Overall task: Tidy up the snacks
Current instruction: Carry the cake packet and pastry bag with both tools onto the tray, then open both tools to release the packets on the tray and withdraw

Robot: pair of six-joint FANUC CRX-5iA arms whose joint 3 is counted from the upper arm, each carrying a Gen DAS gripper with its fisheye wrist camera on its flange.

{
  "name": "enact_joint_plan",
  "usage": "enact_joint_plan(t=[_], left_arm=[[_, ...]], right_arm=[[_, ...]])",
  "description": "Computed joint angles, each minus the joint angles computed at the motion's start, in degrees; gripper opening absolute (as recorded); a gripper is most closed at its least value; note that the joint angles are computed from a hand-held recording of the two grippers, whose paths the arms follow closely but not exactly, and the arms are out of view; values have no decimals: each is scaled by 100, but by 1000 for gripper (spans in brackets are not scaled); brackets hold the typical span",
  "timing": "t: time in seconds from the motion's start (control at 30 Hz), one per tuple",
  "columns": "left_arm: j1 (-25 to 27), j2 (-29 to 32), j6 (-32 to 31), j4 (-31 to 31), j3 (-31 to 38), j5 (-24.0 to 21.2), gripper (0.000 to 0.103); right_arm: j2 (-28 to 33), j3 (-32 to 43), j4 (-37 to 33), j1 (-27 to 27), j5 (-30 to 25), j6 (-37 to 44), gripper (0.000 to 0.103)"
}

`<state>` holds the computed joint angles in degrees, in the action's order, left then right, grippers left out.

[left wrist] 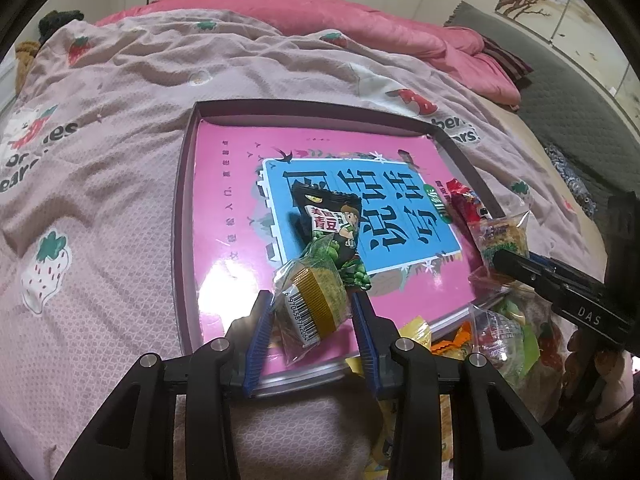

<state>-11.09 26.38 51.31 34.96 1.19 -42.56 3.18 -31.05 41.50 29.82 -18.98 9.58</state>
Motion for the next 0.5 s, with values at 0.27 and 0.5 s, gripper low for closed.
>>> enact_joint_plan(t=[0.27,0.5], left_arm=[[37,19,101,-12,39,-89,44],[42,-11,71,31,15,-94,44]], right_arm=[[-81,-99,170,-13,-19,-176,37],[-175,-241,540,-62,113,-498,37]])
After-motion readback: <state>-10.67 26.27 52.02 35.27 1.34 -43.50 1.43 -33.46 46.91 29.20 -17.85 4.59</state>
